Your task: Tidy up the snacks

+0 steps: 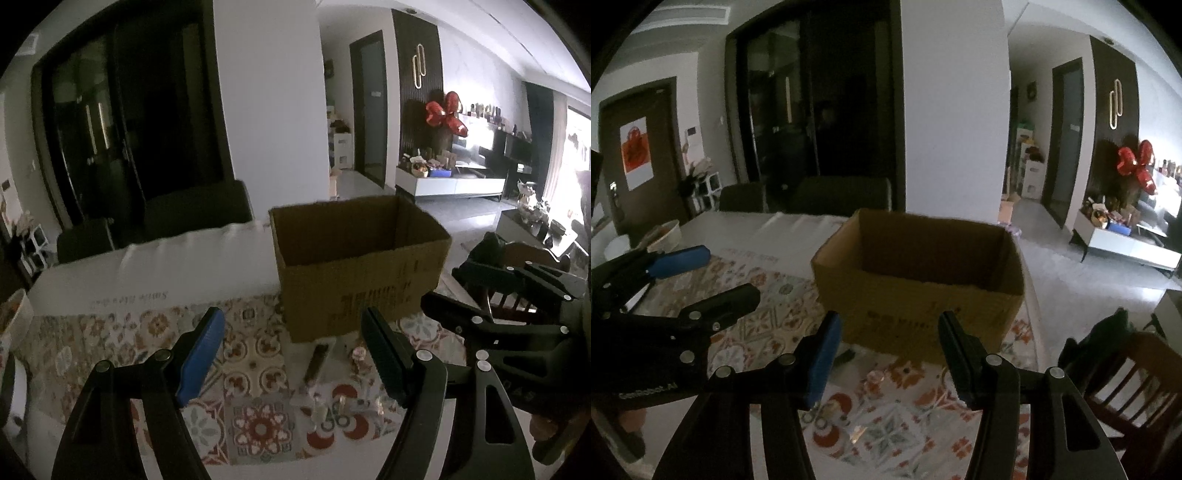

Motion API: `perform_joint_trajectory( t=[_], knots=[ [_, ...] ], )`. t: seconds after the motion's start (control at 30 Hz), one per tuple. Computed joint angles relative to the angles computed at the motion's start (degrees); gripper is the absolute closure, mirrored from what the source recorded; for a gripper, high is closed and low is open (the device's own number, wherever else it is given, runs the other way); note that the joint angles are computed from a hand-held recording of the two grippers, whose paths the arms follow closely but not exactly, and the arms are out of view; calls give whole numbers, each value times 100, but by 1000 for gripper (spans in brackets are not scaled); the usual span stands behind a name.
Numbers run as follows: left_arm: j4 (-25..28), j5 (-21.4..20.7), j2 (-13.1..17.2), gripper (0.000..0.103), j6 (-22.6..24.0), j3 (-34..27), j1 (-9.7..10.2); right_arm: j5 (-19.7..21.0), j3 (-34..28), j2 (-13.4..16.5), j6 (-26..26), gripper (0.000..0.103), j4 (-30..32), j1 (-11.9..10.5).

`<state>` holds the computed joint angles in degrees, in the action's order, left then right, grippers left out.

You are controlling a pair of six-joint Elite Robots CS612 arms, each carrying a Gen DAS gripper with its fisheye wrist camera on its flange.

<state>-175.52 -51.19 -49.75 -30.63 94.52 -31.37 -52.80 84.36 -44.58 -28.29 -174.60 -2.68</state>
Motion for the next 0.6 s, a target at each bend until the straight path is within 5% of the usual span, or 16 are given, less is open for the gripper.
perform_joint_trajectory(
  t=[0.6],
  knots=[
    [257,-437,72,28,-661,440,-36,-394,336,-30,-934,48,817,108]
  ],
)
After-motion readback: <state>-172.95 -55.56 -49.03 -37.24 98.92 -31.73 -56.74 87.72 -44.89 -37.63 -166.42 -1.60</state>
